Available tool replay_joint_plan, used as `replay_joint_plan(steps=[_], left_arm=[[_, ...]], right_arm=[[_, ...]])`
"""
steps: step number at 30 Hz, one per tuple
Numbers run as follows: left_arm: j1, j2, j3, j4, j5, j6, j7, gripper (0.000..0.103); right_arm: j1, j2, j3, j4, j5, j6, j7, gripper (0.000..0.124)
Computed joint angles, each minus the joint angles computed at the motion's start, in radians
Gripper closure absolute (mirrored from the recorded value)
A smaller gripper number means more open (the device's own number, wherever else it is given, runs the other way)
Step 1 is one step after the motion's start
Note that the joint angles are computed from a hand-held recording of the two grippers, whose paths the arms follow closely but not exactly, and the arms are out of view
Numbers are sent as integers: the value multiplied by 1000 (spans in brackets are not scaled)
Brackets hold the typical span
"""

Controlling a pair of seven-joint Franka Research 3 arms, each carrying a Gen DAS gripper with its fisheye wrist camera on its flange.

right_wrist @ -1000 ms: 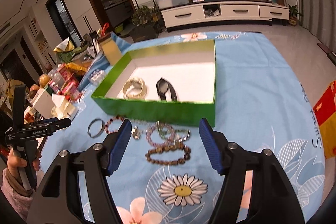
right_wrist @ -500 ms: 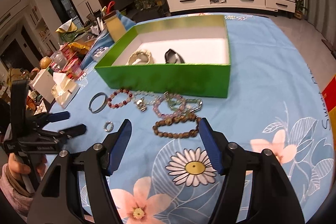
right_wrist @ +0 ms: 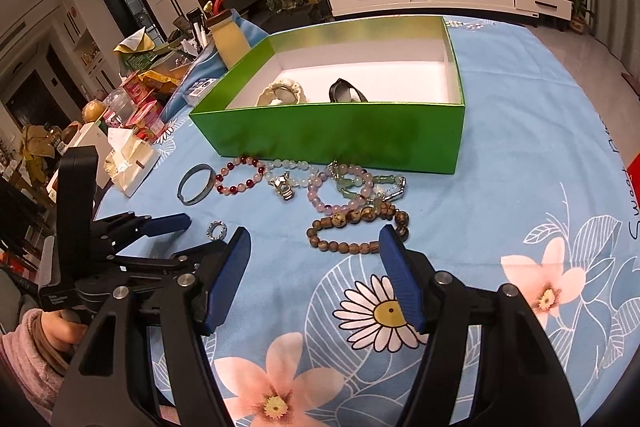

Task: Organize jewelry
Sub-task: 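Close the left gripper on the small silver ring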

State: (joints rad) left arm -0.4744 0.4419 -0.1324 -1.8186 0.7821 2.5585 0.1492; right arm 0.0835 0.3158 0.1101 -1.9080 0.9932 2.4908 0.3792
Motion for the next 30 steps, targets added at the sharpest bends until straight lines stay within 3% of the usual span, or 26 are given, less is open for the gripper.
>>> replay_joint_plan(steps=[2,7,13,22,30], left_arm=[[-15,8,10,14,28,-22,-5,54],[-33,16,25,20,104,-15,-34,82],[-11,-14,21,-30,125,56,-95,82],[18,-90,22,-101,173,81,-183,82],[48,-114,13,-132,189,108,-229,82]], right_arm=[[2,3,1,2,-1,2,0,57],[7,16,5,10,-13,-3,5,57],[16,39,14,27,-38,-10,5,57],[35,91,44,79,-64,5,-12,57],[65,157,63,145,-117,65,-10,79]])
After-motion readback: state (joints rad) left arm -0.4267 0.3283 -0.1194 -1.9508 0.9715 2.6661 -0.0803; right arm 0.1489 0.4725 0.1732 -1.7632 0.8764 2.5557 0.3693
